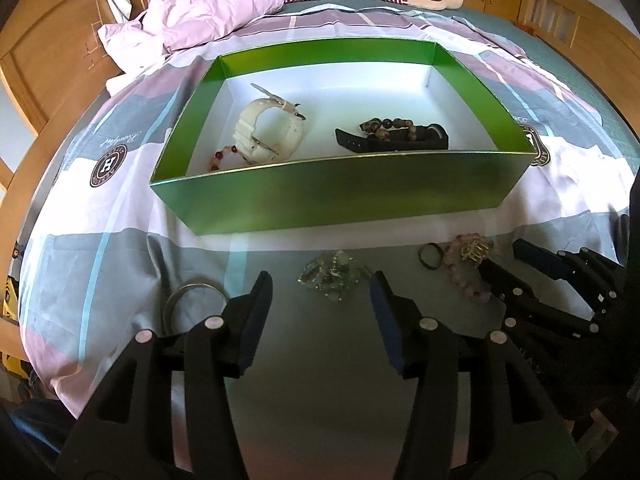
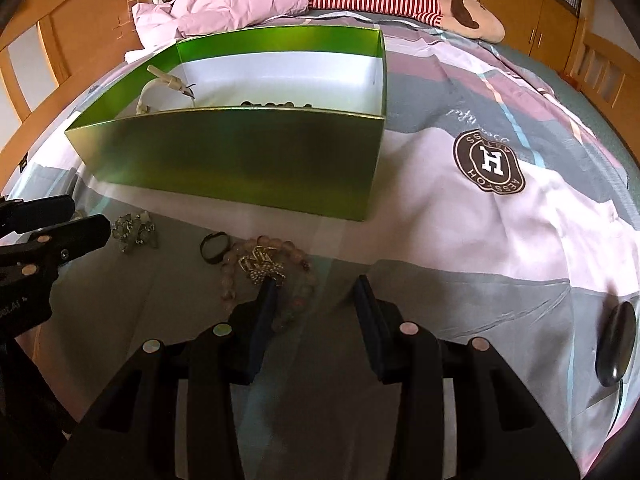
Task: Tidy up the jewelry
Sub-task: 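Lower the left tool to the silver brooch while the right tool reaches the pink bead bracelet, then close the left tool on the silver brooch while the right tool grasps the pink bead bracelet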
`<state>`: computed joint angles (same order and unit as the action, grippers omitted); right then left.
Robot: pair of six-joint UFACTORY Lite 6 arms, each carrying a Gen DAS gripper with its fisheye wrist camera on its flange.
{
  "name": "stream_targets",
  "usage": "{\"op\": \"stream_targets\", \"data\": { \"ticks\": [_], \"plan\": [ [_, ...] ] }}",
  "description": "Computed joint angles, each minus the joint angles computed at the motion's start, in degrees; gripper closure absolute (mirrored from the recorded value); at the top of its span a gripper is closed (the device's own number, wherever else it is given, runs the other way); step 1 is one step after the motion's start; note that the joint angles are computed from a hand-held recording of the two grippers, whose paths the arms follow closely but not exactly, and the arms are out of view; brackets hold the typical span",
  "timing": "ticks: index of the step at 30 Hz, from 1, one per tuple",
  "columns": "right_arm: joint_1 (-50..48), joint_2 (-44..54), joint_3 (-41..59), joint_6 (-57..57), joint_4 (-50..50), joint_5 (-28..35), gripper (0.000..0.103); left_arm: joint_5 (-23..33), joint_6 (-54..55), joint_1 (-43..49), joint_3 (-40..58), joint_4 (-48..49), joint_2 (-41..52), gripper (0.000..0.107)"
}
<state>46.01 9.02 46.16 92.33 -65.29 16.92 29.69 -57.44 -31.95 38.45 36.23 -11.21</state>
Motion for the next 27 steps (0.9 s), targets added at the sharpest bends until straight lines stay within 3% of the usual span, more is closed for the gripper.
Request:
{"op": "stream_targets", "data": {
  "ticks": [2, 6, 12, 17, 22, 27],
  "plan": [
    [-0.4, -0.4, -0.3, -0.1, 0.3, -0.9, 0.094, -0.1, 0.0, 0.3, 0.0, -0.1, 0.2, 0.056],
    [-2.9, -2.4, -2.0, 2.1, -0.3, -4.2, 0.095, -1.1, 3.0, 2.4, -0.1, -2.6, 0.0, 0.056],
    [-7.1, -9.0, -7.0, 28.3, -23.8, -7.9, 0.095, -4.7, 21.4, 13.8, -0.5, -18.7, -2.3, 0.056],
    [-7.1, -8.5, -6.3, 25.3, -20.6, -7.1, 0.095, -5.7, 40.2, 22.3, 0.2, -36.7, -0.9, 0.056],
    [-7.6, -9.3, -6.8, 27.8, -22.9, -7.5, 0.095, -6.3, 44.0, 23.1, 0.8, -42.0, 1.9, 0.057],
    [-7.9, -8.6, -6.5, 26.3, -21.6, -7.9, 0.095, -7.7, 36.1, 18.7, 2.3, -36.6, 6.2, 0.057]
  ]
}}
